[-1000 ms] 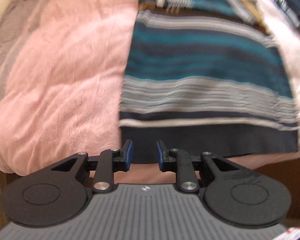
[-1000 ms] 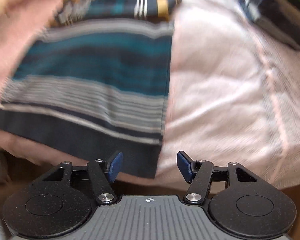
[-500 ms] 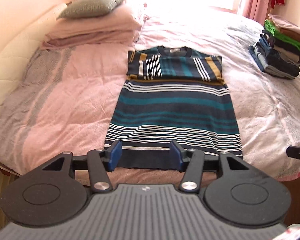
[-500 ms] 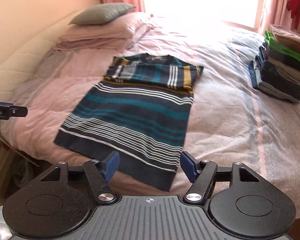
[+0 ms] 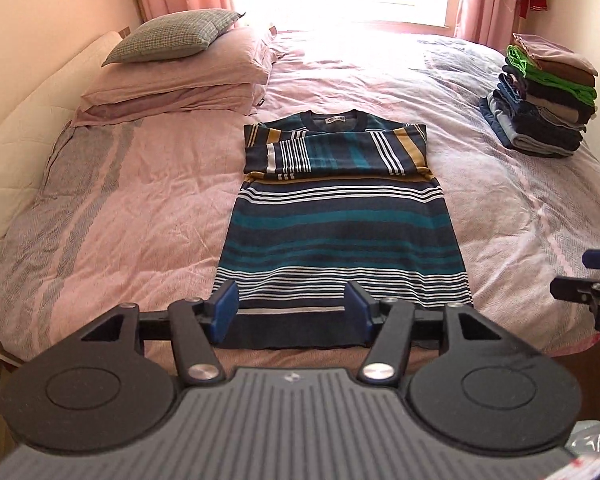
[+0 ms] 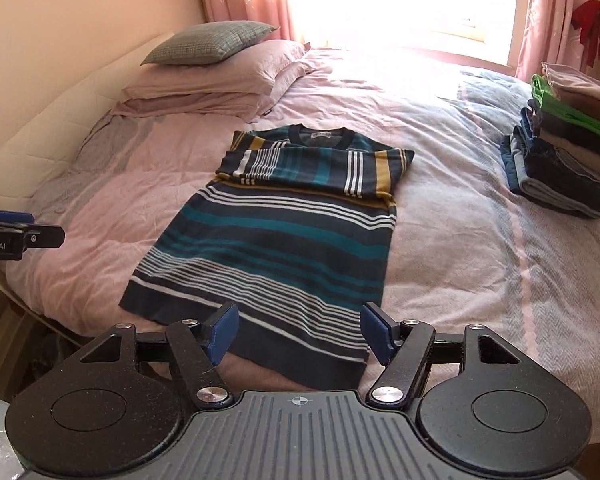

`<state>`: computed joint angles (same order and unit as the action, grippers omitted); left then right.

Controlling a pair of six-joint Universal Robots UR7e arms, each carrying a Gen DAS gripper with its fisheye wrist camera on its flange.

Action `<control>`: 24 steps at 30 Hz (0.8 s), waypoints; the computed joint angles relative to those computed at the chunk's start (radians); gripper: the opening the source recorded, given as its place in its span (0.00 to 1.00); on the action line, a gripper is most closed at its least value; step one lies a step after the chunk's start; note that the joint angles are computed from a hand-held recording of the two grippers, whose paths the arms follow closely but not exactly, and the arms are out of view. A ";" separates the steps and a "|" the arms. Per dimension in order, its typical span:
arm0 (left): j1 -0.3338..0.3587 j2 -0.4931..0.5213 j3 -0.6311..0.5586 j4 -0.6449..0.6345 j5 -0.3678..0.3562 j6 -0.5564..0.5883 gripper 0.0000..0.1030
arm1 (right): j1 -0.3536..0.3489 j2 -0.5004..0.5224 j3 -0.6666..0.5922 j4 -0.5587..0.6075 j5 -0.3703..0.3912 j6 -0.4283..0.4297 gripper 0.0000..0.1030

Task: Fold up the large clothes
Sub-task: 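Grasp the sweater hem with both grippers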

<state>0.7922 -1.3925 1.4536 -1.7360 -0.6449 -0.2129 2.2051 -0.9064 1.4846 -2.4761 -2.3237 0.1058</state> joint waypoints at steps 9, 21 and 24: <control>0.085 0.070 -0.097 -0.016 -0.047 0.122 0.53 | -0.024 0.098 -0.115 0.059 -0.004 0.035 0.63; 0.305 0.115 -0.120 -0.209 -0.234 0.318 0.53 | -0.173 0.121 -0.002 -0.192 0.091 -0.014 0.63; 0.417 0.142 -0.134 -0.249 -0.322 0.348 0.52 | -0.245 0.106 0.068 -0.232 0.102 0.067 0.62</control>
